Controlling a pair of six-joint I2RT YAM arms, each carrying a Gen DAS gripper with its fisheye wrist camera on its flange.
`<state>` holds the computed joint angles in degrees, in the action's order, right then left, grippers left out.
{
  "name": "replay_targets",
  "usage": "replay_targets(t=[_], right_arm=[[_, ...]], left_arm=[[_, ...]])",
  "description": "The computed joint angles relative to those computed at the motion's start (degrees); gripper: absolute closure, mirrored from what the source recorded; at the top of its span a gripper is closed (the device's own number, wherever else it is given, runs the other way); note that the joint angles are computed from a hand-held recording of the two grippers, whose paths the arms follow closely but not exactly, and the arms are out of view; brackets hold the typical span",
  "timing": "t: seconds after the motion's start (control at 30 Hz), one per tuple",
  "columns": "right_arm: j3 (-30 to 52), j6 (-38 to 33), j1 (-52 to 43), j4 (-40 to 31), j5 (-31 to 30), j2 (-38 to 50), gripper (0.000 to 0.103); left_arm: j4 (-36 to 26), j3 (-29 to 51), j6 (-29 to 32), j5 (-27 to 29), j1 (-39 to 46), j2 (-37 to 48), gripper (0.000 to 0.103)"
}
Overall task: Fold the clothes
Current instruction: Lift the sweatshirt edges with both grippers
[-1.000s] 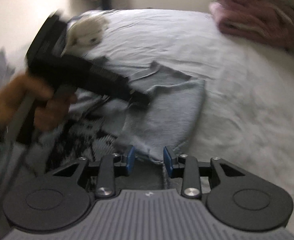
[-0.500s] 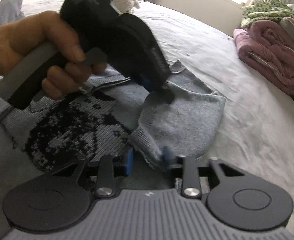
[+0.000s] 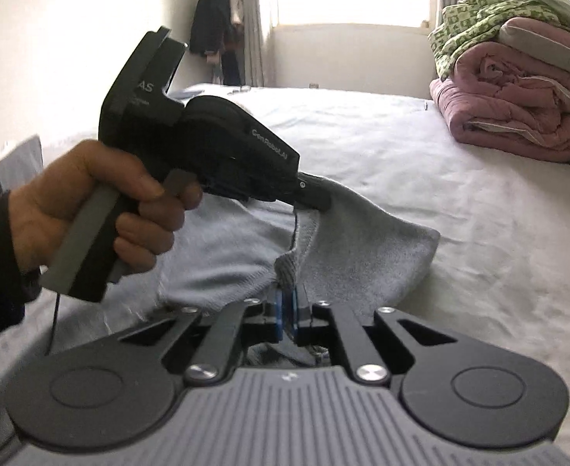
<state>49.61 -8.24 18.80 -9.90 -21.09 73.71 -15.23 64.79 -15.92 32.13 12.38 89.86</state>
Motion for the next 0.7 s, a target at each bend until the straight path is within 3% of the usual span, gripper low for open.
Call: replay_targets(t=[0.17, 0.43, 0.7], right_arm=[[1.4, 8.9, 6.5, 3.7, 6.4, 3.0, 0.098], [0.9, 9.1, 14.1, 5.9, 13.0, 6.8, 0.098], [1.6, 11.0, 16.6, 6.5, 14.8, 9.1, 0.098]], left_arm=[[-1.6, 0.9, 1.5, 0.0, 4.2, 1.2, 0.101], [-0.6, -2.9, 4.3, 1.8, 10.5, 1.7, 0.101], [1.1, -4.8, 5.5, 2.9, 13.3, 1.8, 0.101]])
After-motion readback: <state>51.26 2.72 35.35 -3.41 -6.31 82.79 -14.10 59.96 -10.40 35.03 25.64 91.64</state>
